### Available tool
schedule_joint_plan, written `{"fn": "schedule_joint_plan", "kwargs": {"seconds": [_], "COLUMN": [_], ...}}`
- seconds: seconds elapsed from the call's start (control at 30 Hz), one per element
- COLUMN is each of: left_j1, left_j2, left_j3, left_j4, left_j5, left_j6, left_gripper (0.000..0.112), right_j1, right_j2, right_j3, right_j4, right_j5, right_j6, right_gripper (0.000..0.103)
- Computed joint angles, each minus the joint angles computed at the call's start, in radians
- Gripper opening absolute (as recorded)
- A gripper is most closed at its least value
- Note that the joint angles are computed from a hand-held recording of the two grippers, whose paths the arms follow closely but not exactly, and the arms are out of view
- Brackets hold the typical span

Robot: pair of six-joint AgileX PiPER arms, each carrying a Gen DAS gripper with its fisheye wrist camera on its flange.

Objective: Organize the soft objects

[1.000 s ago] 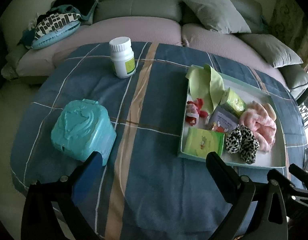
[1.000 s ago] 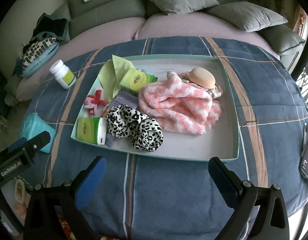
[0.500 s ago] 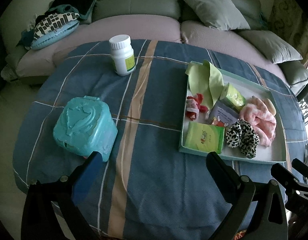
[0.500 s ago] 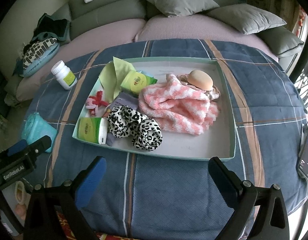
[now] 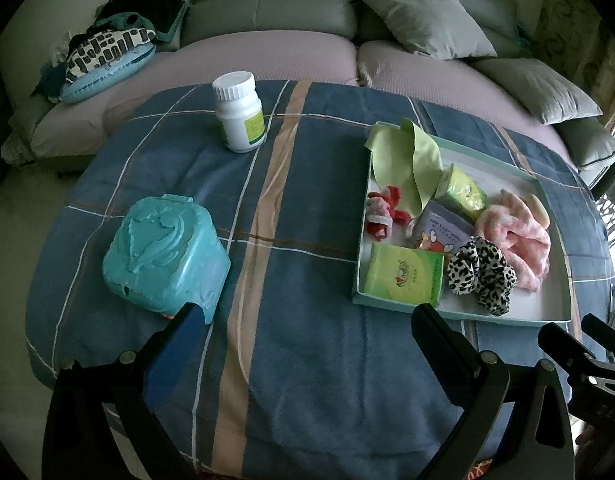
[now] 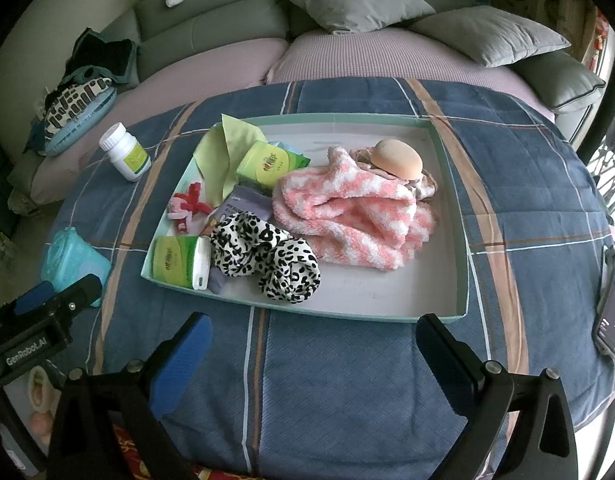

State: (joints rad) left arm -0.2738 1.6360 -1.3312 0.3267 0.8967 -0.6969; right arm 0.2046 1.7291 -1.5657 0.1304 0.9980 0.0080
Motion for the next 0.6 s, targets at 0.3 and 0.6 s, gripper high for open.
{"fn": "schedule_joint_plan", "kwargs": {"seconds": [0.3, 0.6], "left_j1": [-0.005, -0.014], "left_j2": [0.017, 0.041], "left_j3": [-0.010, -0.020], "left_j4": [0.016, 0.042], "left_j5": [0.002, 0.000], "left_j6": [-0.008, -0.017], "left_gripper": [0.103, 0.103], "right_j1": [-0.003, -0.011], "right_j2": [0.002, 0.024], "right_j3": [0.009, 0.024], "right_j4": [-0.005, -0.003], "right_j5": [-0.012, -0.037], "right_j6": [-0.003, -0.013], "right_gripper": [0.103, 0.103]}}
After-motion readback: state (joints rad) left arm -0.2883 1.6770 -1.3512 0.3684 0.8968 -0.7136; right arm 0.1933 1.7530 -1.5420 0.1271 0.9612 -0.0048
